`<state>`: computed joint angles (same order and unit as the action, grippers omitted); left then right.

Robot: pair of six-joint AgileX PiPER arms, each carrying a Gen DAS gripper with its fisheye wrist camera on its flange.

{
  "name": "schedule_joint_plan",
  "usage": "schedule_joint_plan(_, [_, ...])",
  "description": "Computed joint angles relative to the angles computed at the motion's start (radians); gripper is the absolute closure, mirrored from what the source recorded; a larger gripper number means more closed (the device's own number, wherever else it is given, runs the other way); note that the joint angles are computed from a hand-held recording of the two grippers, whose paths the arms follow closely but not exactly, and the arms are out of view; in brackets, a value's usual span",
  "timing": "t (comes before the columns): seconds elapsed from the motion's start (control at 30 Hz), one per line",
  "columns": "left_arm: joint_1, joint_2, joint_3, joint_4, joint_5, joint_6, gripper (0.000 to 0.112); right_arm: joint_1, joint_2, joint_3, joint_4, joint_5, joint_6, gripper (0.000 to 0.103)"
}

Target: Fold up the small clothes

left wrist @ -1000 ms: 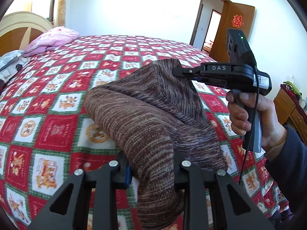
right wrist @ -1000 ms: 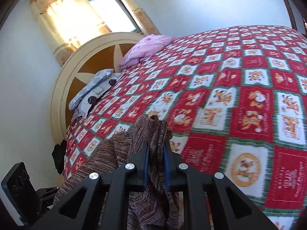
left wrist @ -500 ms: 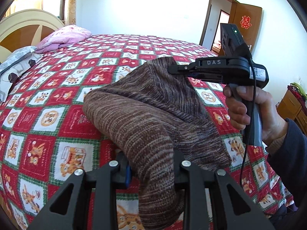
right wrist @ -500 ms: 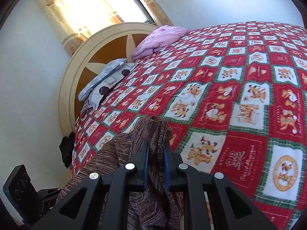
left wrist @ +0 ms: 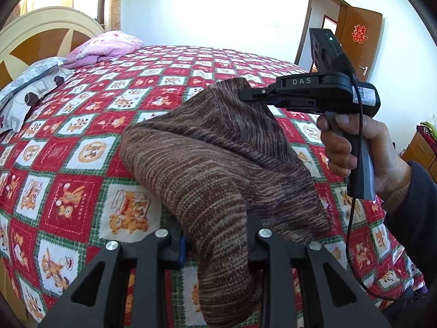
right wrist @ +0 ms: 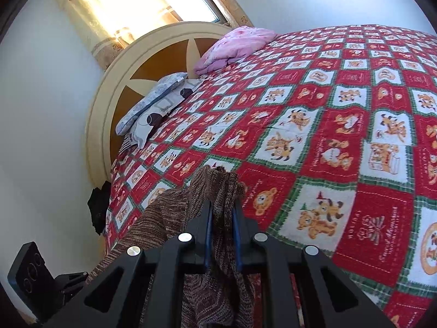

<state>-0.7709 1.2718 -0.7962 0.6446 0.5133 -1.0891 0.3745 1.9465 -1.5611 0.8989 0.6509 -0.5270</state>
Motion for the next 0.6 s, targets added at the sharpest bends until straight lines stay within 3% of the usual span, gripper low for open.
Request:
schedule_joint_plan(0.23, [-0.022,-0.021,0.039,0.043,0.029,-0.036,0.083,0.026,0.047,-0.042,-0.03,0.003,0.036,0.09])
schedule_joint_plan(0.6, [0.026,-0.038,0.15,0.04,-0.074,-0.054,0.081,0.036,0.101,-0.059,-0.079,-0.017,0.11,0.09])
